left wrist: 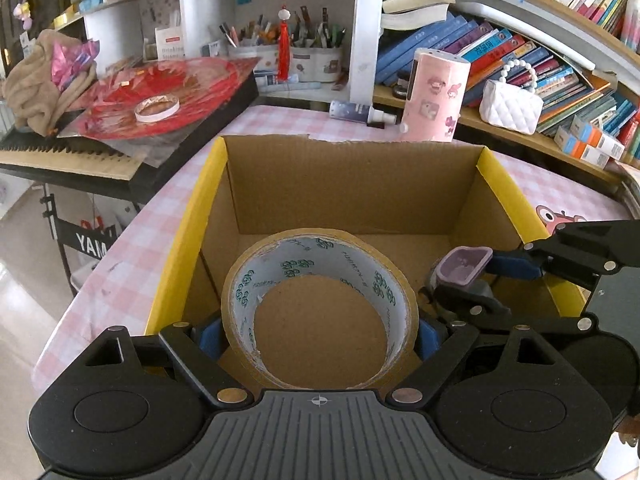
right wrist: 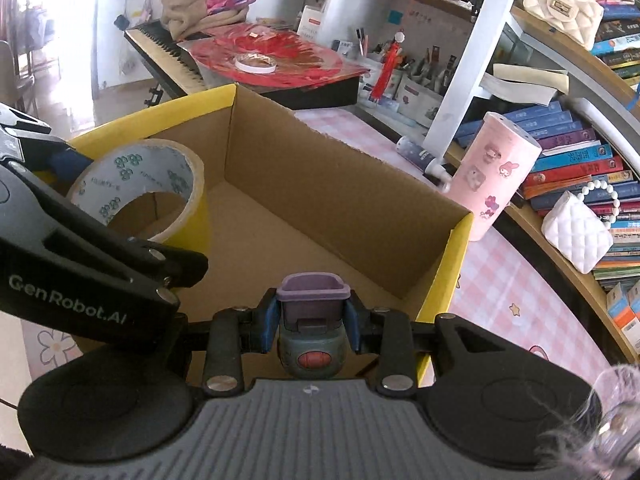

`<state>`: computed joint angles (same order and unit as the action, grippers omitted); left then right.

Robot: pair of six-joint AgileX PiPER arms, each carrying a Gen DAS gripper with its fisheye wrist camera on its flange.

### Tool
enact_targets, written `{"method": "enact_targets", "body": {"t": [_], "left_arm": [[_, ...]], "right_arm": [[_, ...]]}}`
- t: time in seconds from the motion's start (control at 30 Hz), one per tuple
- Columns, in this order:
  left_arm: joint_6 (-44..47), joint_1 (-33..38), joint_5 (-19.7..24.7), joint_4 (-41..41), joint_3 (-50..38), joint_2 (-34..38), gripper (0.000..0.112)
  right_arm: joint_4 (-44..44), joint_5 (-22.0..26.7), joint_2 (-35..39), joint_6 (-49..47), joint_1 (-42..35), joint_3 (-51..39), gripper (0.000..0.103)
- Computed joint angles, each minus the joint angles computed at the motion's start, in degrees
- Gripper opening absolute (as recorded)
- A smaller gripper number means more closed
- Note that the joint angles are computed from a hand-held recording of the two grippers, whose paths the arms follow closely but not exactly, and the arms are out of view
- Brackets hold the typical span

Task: Organize objects
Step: 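Open the left gripper to drop the tape while the right gripper releases the car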

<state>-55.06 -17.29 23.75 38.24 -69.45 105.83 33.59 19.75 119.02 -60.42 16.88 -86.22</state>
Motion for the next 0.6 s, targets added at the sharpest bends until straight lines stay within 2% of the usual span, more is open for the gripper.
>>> {"method": "enact_targets", "body": {"t": [0.13, 0.23, 0.27, 0.33, 0.43, 0.6], "left_arm": [[-1.1, -0.1, 0.2, 0.5, 0.2, -0.3, 0.089], [-1.9, 0.3, -1.0, 0.6, 1.7, -1.7, 0.090], [-3.5, 0.3, -1.5, 2.2, 2.5, -2.4, 0.091], [-8.9, -0.3, -2.4, 7.9, 4.6, -4.3, 0.091], [-20.1, -1.4, -3.0, 19.0, 8.1, -8.0, 0.091], [-40.4, -4.0, 0.2, 36.5, 15.1, -14.8, 0.094]], "right_arm": [[-0.8, 0.1, 0.2, 0.9, 0.0, -0.4, 0.032], [1.8, -0.8, -0.5, -1.0, -0.1, 0.7, 0.044], [2.2, -1.7, -1.0, -1.2, 0.1, 1.4, 0.045], [2.4, -2.9, -2.0, -0.7, 0.3, 2.8, 0.045], [7.4, -5.7, -4.8, -4.1, 0.7, 6.4, 0.045], [23.7, -13.5, -11.4, -15.3, 2.6, 14.9, 0.050]]}}
